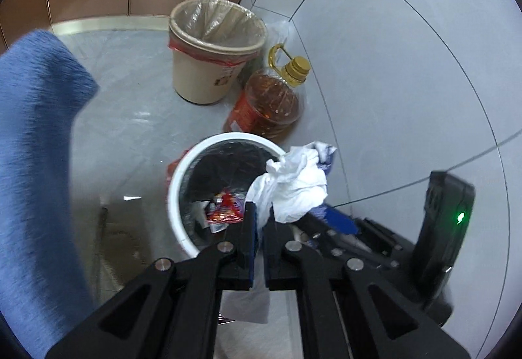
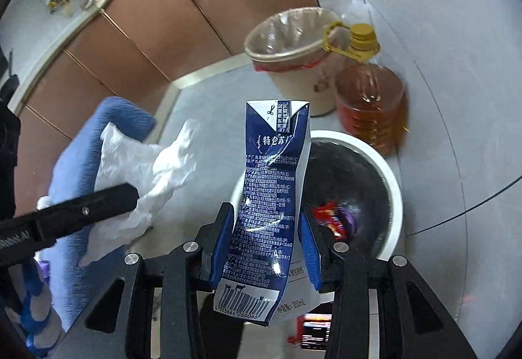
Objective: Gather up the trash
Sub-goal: 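Open both tools to drop the tissue and carton into the bin, then move both tools back over the wrappers and purple gloves on the table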
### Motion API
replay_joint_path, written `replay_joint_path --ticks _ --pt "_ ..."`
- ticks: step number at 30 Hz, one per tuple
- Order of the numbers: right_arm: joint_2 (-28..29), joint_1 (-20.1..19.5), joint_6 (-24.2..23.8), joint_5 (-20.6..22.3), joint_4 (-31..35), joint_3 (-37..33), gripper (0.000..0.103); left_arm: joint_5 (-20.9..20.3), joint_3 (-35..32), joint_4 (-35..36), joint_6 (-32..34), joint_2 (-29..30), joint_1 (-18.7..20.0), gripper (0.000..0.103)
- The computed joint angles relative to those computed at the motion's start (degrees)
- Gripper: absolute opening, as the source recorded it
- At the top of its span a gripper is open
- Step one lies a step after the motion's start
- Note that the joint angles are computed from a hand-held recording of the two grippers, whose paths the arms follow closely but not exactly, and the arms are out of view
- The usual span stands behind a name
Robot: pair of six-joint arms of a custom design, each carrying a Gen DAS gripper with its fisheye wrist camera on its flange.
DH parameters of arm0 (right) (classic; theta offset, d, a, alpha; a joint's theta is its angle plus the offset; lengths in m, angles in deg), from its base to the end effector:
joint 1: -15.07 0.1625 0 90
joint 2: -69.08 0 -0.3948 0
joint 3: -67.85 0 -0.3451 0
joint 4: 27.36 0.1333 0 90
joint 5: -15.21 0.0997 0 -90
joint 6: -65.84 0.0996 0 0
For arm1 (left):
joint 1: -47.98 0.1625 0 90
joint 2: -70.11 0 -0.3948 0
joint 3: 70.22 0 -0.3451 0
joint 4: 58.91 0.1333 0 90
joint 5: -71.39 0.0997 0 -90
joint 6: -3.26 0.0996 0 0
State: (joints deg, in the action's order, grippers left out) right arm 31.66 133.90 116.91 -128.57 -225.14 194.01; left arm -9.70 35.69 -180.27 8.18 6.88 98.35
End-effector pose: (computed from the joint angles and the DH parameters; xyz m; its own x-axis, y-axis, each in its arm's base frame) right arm 0.2559 -0.3552 0.0343 -0.7596 0.6100 0.2254 0.2150 0.5627 -0.7982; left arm -0.2107 -0.4876 0.1650 -0.6851 0.7159 -0.1345 0.6867 0.6964 0.2086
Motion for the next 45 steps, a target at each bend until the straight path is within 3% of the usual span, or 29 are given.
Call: replay_joint_path --ticks 4,6,8,13,21,32,45 --pt "0.3 -1.29 0.23 -1.03 0.63 0.66 0.045 -1.09 -0.65 -0.84 0.26 1.98 0.6 0.013" --pt "0.15 -0.97 1.18 -1.84 2.7 0.32 0.051 -1.86 -0.83 -1.24 0.33 2.19 0.89 0.03" --pt "0.25 -0.59 1.67 -2.23 3.45 0.09 0.051 -2.7 -0.57 -1.55 0.84 1.42 1.12 0.041" --pt "0.06 1.49 4.6 -3.92 7.4 -0.83 0.052 -2.37 0.06 -0.97 2.29 -1.72 1.06 0.041" --pt "-2.08 7.31 12.38 -7.4 21.18 -4.81 0.052 -1.12 0.42 1.49 3.65 -9.64 1.0 0.041" --pt "-3.83 17.21 25.45 -12.31 48.22 -16.36 0.054 1.96 -1.55 5.41 4.71 -21.98 0.04 0.041" --pt "-0.77 26.21 35.54 -16.55 74.35 -32.64 0.056 6.03 -5.55 8.86 6.14 -34.08 -0.91 0.042"
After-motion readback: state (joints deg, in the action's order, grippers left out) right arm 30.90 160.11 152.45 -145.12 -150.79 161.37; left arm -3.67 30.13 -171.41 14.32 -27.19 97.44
